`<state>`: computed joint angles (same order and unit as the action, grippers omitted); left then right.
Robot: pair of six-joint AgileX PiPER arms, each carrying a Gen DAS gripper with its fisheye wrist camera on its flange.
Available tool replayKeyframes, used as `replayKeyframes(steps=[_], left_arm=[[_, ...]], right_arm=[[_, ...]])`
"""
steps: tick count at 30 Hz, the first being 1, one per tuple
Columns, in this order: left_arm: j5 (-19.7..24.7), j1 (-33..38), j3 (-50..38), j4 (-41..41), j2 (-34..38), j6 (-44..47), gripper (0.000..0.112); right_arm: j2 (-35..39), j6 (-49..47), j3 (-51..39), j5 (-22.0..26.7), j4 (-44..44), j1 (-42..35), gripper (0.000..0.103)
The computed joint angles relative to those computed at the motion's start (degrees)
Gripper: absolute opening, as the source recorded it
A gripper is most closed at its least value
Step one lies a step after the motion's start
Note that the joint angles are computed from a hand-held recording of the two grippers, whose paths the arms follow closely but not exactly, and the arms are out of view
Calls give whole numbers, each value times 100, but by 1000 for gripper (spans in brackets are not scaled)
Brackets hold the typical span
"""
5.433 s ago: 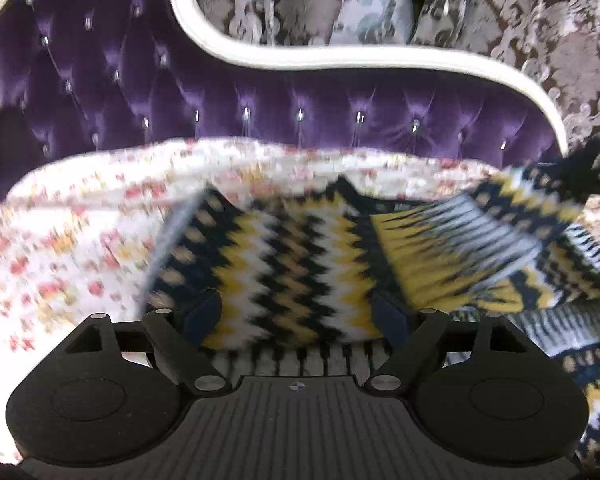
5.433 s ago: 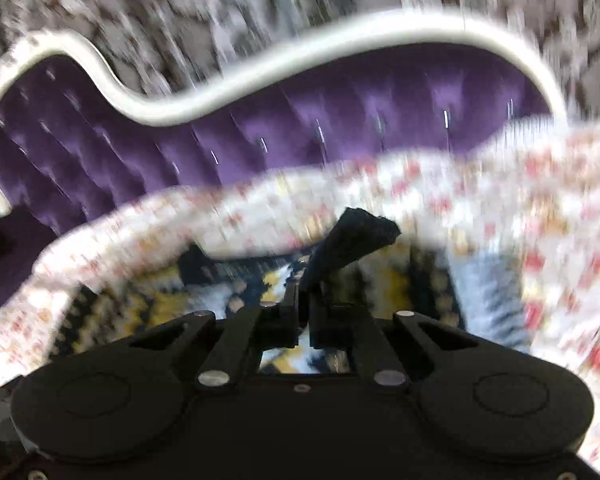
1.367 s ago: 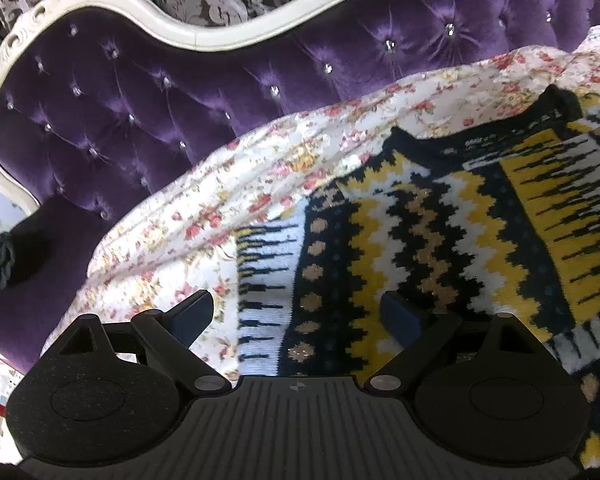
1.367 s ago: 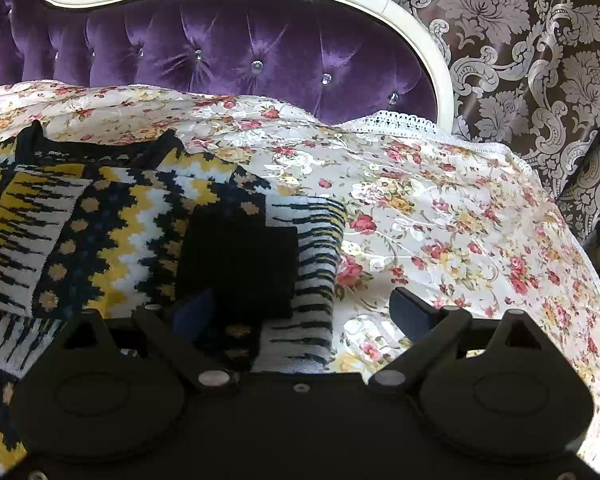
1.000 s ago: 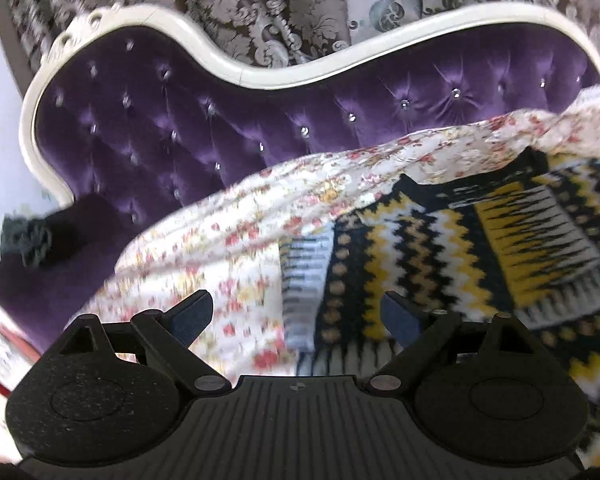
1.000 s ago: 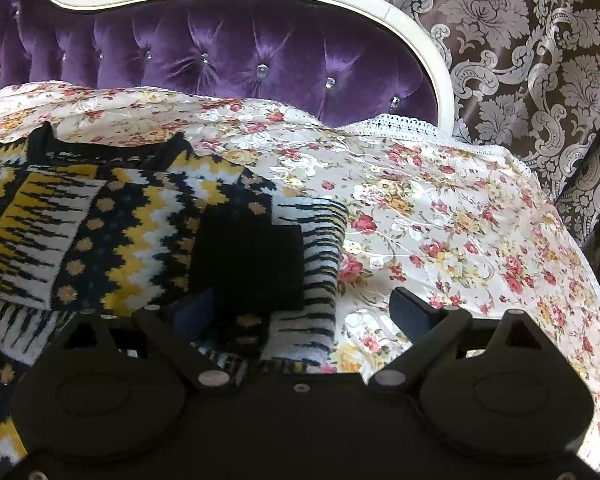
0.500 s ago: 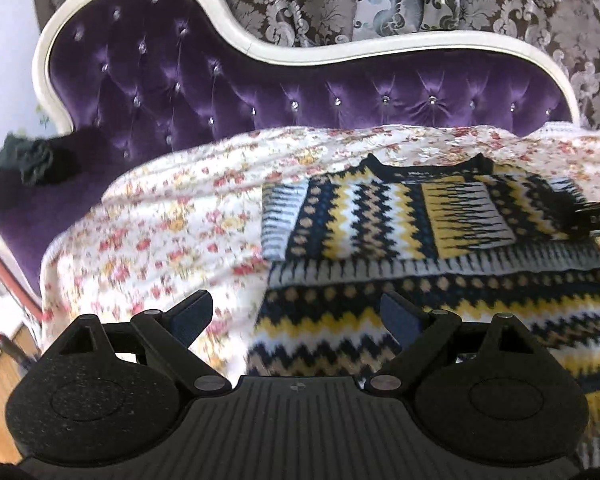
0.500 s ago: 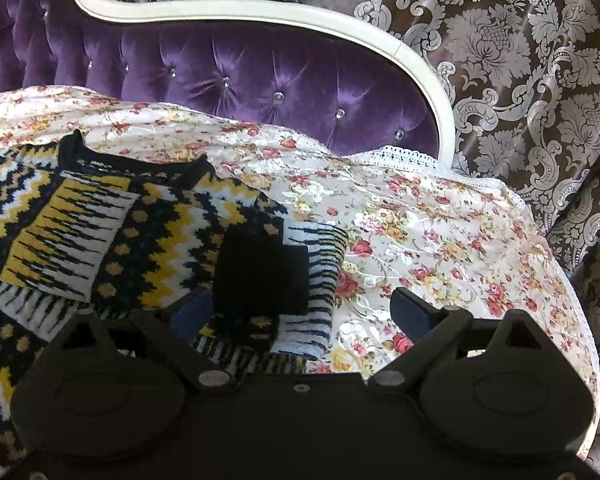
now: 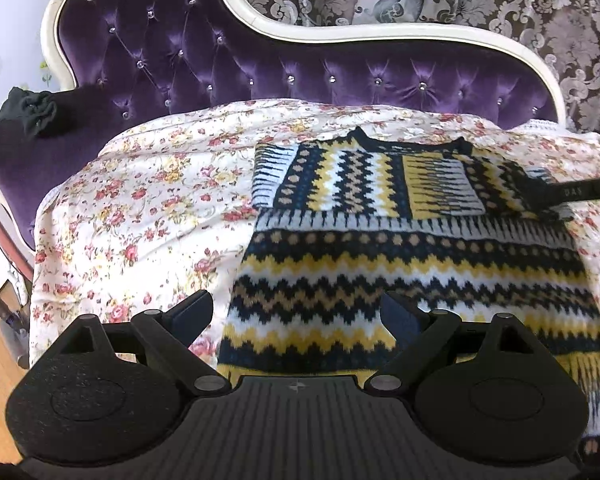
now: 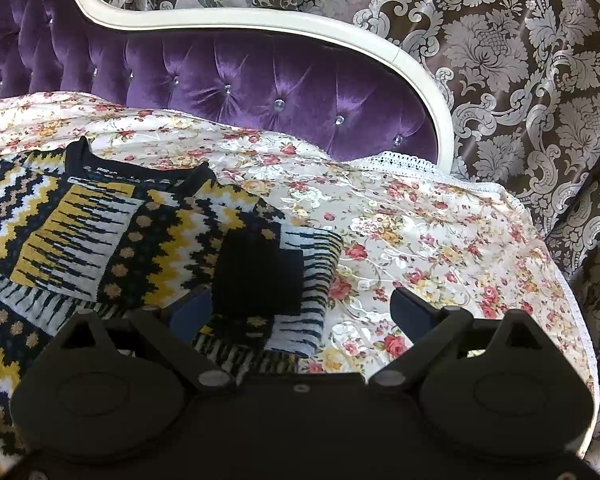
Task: Fold small clothes
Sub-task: 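Release the cuff and lift the right gripper over the folded sweater, then lower both grippers onto the dark ribbed hem and close them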
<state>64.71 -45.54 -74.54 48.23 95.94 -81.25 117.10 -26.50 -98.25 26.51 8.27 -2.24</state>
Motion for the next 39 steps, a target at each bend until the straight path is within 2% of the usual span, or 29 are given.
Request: replayKeyframes(steps=[9,17,22,27,31,35,39], left_arm=[[114,-370,359,54,-216,-292,91],[191,-723,1004,223,-755,-790,91],[76,-883,1613,357,-1315,-1177,91],[117,-1289,2280,747,-1777,-1681,91],[-132,-1485,2771,806,-2102,-1957,91],[-552,-1468,3073,503,-2288,-1886,91],[-1189,-1299,3372,198,-2439,-1680,91]], right_arm=[[-96,-245,112,-34,230,-18,96],[-415,-1169,321,56,1833,-335,96],[-1034,-2593,1087,693,4339,-1003,97],[-1812,-3435,2220,1512,5527,-1783,100],[-2503,-4267,3258,2142,6117,-2465,100],[-2841,-4215,3627,3153,5615,-3054,98],[-3097,-4087,3988,3705,5157,-3426,91]])
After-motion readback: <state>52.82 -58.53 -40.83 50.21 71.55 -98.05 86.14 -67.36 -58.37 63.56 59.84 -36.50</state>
